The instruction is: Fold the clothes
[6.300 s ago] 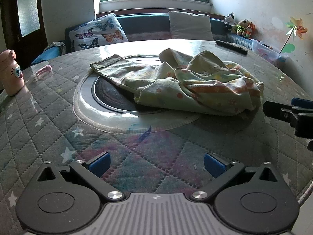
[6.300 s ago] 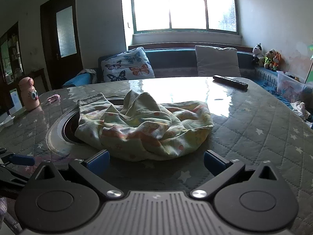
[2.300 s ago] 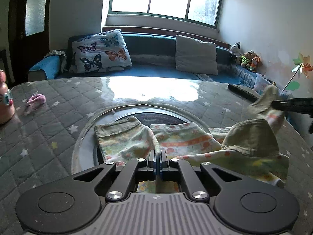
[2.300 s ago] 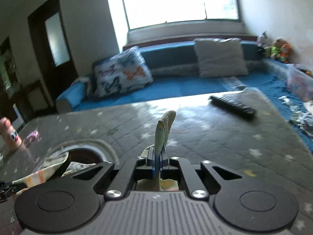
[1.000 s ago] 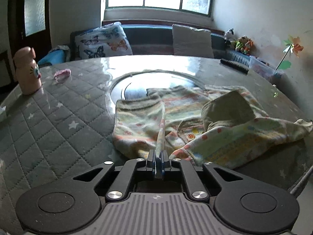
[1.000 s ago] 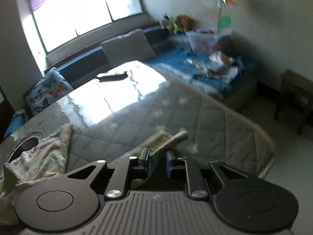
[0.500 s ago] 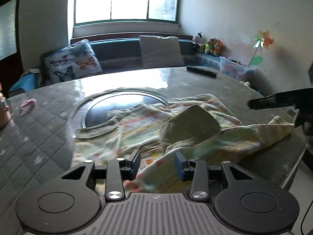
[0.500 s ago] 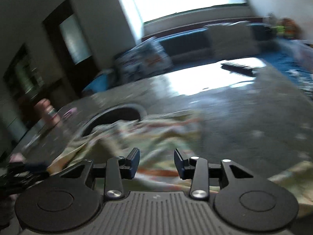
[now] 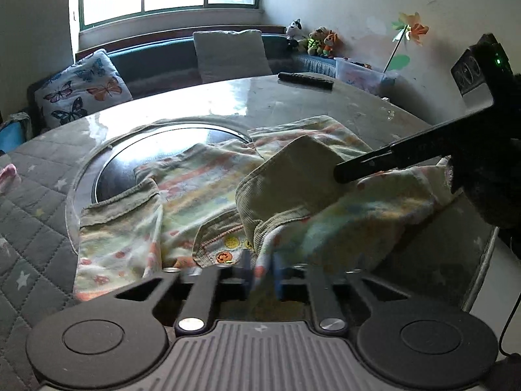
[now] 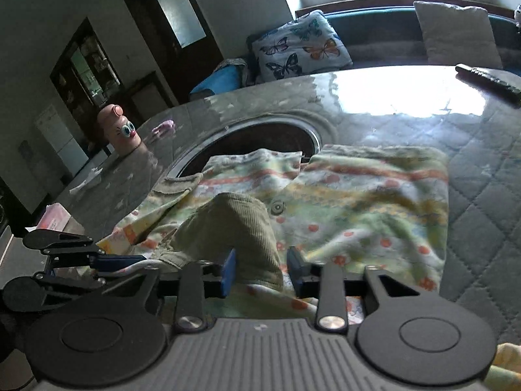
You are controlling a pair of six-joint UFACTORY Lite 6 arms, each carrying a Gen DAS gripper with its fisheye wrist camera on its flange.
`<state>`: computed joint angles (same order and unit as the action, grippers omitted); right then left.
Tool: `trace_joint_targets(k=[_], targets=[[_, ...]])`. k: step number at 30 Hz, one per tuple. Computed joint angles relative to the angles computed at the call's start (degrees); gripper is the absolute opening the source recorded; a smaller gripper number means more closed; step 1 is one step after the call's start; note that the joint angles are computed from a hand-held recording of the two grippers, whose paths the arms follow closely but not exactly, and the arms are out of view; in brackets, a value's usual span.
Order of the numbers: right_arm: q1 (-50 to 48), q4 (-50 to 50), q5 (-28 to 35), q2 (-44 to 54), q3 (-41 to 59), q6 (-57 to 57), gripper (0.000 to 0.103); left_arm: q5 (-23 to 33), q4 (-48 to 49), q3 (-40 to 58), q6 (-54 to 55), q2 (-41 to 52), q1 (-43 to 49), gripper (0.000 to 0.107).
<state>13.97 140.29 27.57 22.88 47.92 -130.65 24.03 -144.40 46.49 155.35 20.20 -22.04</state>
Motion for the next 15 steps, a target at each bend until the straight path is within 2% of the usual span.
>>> trace_joint_targets(k=[3,6,15], targets=[[0.6,1.1,0.3,-4.2,-3.7,-1.4,0.011,1.7,0.4,-3.0,0.4,-3.1,0.2,0.006],[1.4,1.6,0.3,-10.0,-8.2,-2.2,0.010,3.0,1.8,-6.4,0.2,-7.4,0.4,0.006],[4.6,-9.4,-4.1,-34.4,-23.3,7.1,0.012,6.4,12.2,-19.1,-4.3,-23.3,3.5,0.006]])
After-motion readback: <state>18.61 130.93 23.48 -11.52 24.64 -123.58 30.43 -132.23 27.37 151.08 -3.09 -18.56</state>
